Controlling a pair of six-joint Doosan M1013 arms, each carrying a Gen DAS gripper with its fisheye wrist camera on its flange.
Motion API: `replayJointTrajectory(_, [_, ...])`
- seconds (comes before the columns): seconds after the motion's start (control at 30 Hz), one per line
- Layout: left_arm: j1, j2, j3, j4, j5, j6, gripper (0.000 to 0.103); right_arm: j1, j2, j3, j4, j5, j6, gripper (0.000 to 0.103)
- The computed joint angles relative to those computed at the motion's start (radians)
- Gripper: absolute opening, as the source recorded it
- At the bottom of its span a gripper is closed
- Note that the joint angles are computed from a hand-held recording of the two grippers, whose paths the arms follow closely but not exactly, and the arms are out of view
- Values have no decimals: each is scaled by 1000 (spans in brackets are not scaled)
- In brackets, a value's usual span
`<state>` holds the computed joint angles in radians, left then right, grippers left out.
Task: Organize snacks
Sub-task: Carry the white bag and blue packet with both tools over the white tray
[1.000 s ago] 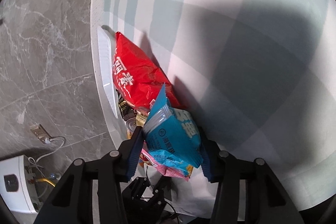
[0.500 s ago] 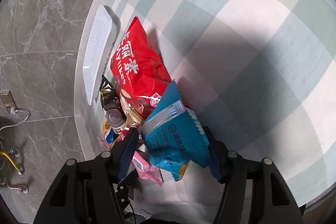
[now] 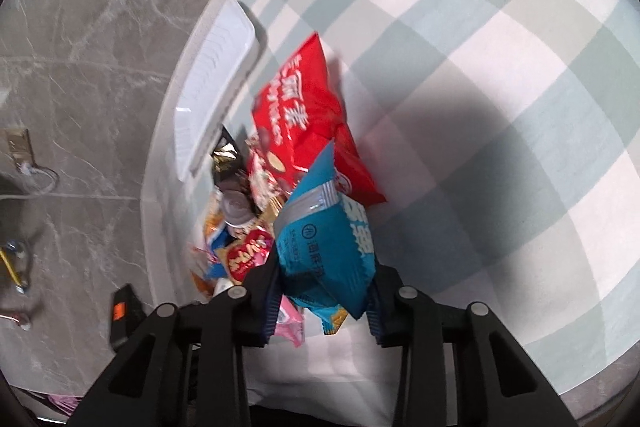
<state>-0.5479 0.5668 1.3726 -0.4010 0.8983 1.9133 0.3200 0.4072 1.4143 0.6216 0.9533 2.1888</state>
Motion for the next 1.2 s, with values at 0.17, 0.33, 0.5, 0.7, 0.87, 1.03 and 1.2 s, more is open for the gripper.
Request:
replayJointTrajectory(0.17, [33, -6, 15, -120, 19, 28, 17, -12, -16, 17, 49, -45, -14, 37])
replayJointTrajectory(0.33, [53, -22, 29, -199, 40, 35, 17, -21, -16, 21, 133, -71, -66, 37])
replayJointTrajectory(0.5, [77, -50, 60, -287, 37, 42, 17, -39, -9, 15, 258, -70, -168, 37])
replayJointTrajectory(0.7, [97, -76, 75, -374, 6, 33, 17, -53, 19, -30, 336, -53, -246, 37])
replayJointTrajectory(0.87, [110, -86, 63, -421, -19, 35, 17, -64, 53, -81, 368, -20, -288, 37])
replayJointTrajectory(1.03, [125, -66, 10, -443, -39, 9, 17, -72, 101, -144, 381, 15, -313, 37])
replayJointTrajectory(1.2, [139, -31, -65, -438, -70, -42, 17, -75, 169, -241, 376, 55, -329, 37])
